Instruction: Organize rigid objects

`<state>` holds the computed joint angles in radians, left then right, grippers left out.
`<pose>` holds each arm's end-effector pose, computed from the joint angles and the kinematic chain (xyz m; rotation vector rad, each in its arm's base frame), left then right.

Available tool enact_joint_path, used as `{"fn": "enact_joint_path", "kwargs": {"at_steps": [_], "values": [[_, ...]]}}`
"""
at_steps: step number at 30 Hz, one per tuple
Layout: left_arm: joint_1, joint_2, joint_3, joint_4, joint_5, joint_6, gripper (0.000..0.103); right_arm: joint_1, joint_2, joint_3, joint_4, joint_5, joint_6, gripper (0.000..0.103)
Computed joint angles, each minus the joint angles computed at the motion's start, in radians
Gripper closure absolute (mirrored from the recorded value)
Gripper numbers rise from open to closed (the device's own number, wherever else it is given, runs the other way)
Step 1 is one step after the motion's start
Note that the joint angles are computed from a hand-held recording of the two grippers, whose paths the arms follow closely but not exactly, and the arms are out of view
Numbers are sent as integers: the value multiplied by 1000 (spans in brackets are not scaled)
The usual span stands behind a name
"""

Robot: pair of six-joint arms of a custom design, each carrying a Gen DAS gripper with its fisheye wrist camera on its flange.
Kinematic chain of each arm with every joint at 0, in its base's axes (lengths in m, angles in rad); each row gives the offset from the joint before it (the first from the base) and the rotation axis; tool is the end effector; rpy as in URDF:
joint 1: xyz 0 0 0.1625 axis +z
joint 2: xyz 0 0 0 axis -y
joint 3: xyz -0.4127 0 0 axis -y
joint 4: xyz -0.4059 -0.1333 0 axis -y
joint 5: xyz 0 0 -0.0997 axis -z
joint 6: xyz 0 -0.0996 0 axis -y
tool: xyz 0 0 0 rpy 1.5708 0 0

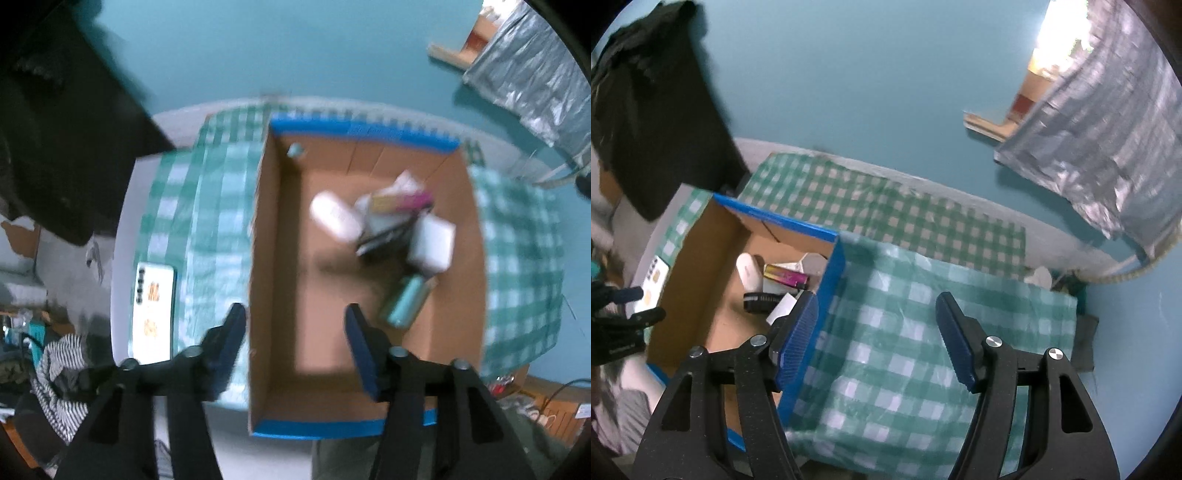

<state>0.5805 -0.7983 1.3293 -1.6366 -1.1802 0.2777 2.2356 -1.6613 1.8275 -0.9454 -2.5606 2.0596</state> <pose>-0.4796 -0.5193 0.1255 1.6328 2.0157 0.3965 0.2826 -0.2794 0.3970 -0.9541 -1.8525 0.8974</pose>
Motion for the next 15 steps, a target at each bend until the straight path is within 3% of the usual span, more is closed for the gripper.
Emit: {"fn": "enact_joint_path", "kwargs": {"at_steps": [7,15], "values": [[-53,-27,6,-90,-71,49,27,93,96,-122,271,50,282,37],[-87,-66,16,-155,-91,111,20,168,189,-233,486,108,506,37]]}}
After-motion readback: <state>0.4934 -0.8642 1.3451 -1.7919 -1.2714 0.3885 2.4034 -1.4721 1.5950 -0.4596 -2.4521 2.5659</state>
